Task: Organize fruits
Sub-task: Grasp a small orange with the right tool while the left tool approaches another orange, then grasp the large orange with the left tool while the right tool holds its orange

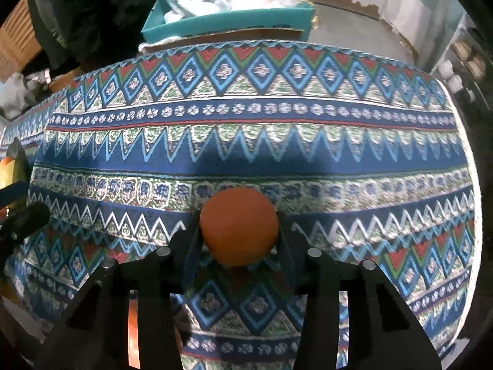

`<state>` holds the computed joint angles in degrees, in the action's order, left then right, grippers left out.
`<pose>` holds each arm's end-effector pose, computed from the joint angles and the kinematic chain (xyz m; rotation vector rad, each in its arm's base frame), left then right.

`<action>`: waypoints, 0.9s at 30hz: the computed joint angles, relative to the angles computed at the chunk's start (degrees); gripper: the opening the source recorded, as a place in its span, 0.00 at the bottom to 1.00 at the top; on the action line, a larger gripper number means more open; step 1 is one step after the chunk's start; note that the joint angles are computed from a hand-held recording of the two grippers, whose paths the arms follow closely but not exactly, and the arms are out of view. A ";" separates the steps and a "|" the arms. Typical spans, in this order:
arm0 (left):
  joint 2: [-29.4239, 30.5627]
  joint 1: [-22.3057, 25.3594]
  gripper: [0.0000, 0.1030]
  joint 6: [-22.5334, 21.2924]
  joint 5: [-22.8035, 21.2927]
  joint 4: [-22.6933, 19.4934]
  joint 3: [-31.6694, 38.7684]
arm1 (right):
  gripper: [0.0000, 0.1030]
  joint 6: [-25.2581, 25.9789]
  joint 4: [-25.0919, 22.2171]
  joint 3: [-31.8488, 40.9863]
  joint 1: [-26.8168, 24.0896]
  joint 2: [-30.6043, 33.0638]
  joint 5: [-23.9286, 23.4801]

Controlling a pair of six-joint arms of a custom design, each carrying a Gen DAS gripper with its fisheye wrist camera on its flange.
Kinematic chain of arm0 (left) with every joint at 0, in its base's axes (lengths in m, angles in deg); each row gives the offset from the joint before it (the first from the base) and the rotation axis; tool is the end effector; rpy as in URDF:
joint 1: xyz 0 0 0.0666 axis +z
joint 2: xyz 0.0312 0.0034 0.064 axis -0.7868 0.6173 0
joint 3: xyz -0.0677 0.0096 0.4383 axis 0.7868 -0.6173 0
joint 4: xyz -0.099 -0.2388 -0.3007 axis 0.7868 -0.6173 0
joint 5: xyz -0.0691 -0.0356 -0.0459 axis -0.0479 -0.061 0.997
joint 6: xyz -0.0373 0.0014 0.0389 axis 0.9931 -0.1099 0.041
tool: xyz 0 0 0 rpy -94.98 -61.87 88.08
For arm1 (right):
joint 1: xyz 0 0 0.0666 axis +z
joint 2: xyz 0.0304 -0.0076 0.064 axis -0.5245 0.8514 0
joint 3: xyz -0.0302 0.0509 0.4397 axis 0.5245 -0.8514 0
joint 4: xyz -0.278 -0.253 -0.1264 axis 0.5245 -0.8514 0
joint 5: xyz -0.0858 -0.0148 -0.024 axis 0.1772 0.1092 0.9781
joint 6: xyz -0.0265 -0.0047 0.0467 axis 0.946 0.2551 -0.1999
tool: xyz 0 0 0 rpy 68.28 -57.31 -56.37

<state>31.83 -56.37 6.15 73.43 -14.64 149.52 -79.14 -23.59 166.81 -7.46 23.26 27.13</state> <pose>0.6356 -0.0597 0.3369 0.7786 2.6690 -0.2886 0.5522 0.2400 0.3126 0.5417 2.7237 0.0298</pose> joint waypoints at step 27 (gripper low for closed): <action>-10.22 -3.56 0.89 -5.85 5.01 -0.40 -14.03 | 0.43 -10.25 -5.48 -9.87 6.06 -12.80 7.27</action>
<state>21.62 -59.93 0.30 78.44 -15.04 135.49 -89.39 -29.07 156.94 -1.40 10.46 34.40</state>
